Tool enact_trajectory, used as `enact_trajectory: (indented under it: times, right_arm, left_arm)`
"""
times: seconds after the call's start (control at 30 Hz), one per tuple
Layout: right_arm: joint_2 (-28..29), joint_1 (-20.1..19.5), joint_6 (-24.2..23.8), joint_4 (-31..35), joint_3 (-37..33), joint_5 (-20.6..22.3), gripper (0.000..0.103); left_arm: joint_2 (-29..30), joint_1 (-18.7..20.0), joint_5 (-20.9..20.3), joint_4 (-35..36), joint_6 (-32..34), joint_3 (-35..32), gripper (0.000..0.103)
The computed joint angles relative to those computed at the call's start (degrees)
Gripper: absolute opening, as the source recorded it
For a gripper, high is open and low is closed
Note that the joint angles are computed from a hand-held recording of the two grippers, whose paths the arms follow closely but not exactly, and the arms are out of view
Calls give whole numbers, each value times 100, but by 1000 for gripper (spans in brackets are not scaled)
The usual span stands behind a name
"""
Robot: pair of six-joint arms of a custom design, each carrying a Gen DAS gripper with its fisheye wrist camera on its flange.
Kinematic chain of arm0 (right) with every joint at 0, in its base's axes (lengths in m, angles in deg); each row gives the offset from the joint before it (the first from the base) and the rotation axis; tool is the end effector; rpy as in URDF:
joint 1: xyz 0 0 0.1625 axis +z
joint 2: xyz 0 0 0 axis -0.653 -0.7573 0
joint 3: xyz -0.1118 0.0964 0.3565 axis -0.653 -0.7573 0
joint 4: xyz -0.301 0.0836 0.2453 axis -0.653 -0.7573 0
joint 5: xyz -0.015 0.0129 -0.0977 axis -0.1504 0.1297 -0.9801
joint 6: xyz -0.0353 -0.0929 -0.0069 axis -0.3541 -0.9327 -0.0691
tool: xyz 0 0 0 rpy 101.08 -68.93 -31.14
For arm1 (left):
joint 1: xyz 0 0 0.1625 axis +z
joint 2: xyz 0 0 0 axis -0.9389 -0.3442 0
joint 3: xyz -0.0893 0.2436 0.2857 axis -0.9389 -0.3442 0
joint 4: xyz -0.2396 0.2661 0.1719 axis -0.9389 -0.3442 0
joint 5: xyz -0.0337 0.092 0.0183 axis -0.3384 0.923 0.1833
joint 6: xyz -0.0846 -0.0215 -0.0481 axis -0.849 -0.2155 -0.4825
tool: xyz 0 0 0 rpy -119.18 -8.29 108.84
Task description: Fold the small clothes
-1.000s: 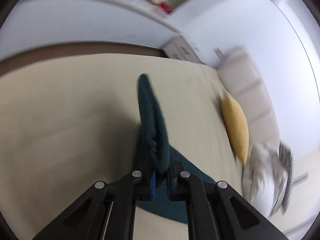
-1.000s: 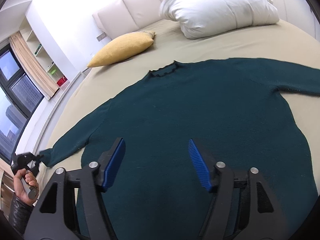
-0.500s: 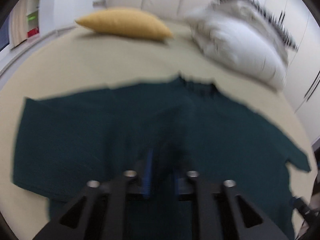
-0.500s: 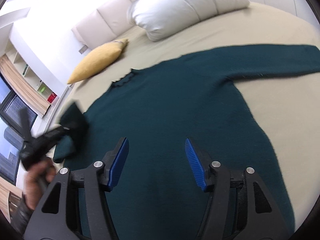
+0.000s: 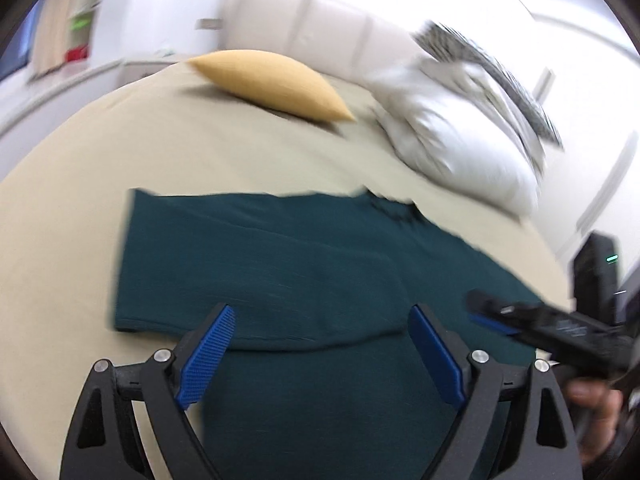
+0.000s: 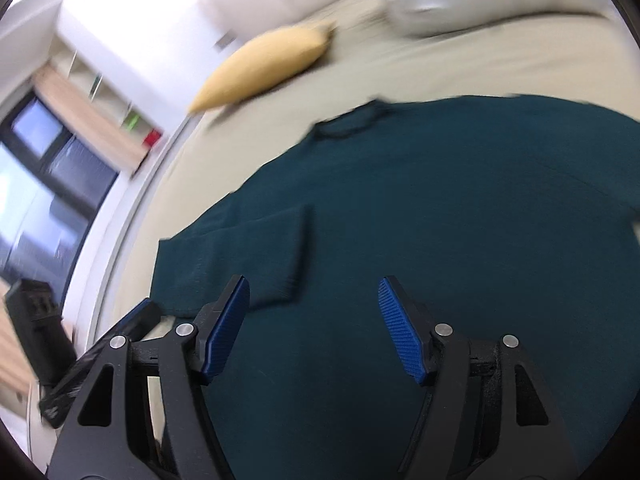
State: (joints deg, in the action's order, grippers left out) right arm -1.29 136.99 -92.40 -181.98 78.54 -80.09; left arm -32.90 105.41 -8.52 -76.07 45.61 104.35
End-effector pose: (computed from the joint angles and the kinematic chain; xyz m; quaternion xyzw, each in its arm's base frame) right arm 0.1767 -0.5580 0.2569 0.1362 -0.9606 0.2206 0.1006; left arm -0.2377 -0.4303 0.2500 0.0406 0.8916 -0.4033 0.2021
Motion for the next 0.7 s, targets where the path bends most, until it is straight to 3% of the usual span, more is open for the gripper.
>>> enact_trajectory:
  times: [0.07,0.13,0.17,0.2,0.3,0.47,0.7]
  right_arm:
    - [575,165,74,379,-535,-180,54]
    - [1204,287,239,652,-1099,-714,48]
    - [1319,280,286,759,-1196,-760,36]
    - [1533,290,369,919,-1385,-903,31]
    - [1678,389,129,593,-1396,-1143,7]
    - [1360,410,-300,324,-1303,-1082,6]
    - [572,74,-500,416,-1255,-1106,6]
  left_arm:
    - [-389,67,50,187,-248,140,87]
    - [-698,138,150,302,-369,262,85]
    - [-772,156,184,353,-416,299,85]
    - [-846,188,225,385,-461,333,85]
    - [-1061,317,227,428,-560,425,79]
    - [-975,444,126,227,-415,340,73]
    - [-109,653,-72,-118,189,-297,59]
